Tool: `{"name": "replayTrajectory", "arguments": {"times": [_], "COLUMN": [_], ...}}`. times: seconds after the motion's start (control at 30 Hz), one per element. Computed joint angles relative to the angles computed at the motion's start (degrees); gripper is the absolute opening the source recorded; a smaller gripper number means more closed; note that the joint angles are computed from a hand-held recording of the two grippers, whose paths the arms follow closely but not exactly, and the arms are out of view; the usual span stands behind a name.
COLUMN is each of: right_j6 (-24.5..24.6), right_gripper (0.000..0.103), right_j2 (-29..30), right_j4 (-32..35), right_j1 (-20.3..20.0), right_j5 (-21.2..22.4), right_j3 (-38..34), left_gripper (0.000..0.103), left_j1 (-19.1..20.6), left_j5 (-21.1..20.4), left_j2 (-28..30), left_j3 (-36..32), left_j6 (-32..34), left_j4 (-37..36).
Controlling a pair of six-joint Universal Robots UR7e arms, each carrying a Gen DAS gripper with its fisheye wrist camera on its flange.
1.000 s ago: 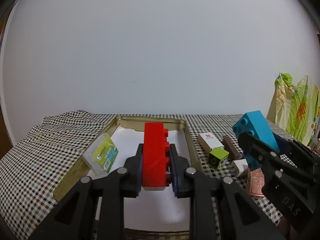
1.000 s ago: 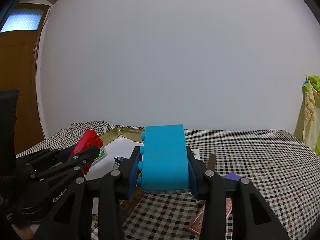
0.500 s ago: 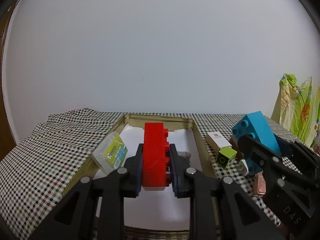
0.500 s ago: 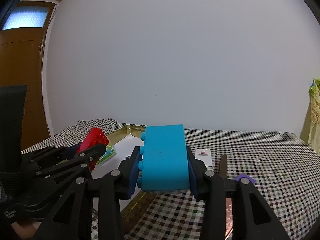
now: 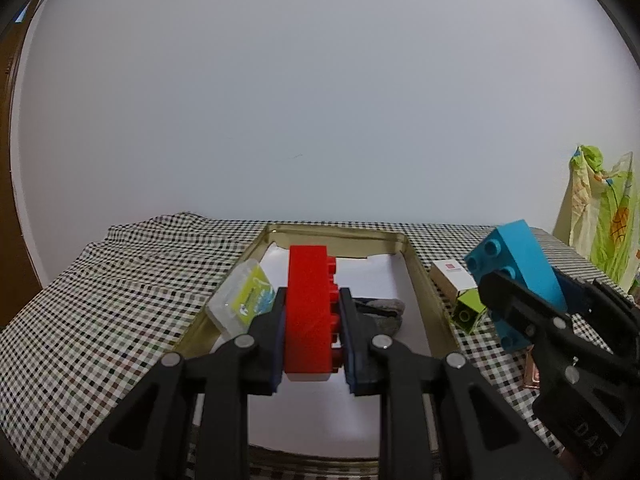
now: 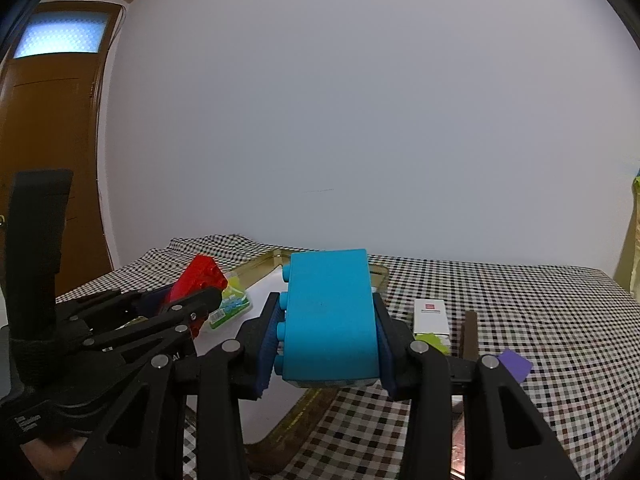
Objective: Organize rigid objects
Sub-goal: 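Carry the red brick and blue brick over the gold tin tray with both tools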
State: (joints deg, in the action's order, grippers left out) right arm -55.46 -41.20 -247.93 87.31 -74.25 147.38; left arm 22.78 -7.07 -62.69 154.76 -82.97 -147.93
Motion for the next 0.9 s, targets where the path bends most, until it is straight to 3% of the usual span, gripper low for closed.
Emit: {"name": "replayTrajectory", "arguments": {"times": [0.17, 0.53, 0.6, 0.77, 0.9], "right_j6": [-0.94, -0.89, -1.12, -2.21, -2.44], "right_gripper": [0.045, 0.045, 0.045, 0.045, 0.045], "right_j2": [-2.02, -8.31, -9.12, -11.59, -13.09], "right_j4": [3.11, 13.37, 14.77, 17.97, 20.66], "right_j1": [-0.33, 0.72, 0.64, -0.26, -0.55], "right_j5": [0.59, -0.08, -0.06, 0.54, 0.65], "right_j3": [-0.11, -2.29, -2.43, -2.07, -2.6], "left_gripper": [0.021, 0.021, 0.021, 0.021, 0.021], "left_j1": [-0.19, -0.33, -0.17, 0.51, 0.77], "left_j5": [-0.29, -0.81, -0.88, -1.16, -1.29], "left_j2": [-3.66, -7.14, -7.52, -6.46, -6.97], "left_j3": [-0.67, -1.93, -1.62, -0.13, -0.1], "left_j6": [-7.12, -15.53, -15.12, -8.41, -8.59], "left_j4": [11.49, 24.79, 24.37, 14.89, 15.6]}}
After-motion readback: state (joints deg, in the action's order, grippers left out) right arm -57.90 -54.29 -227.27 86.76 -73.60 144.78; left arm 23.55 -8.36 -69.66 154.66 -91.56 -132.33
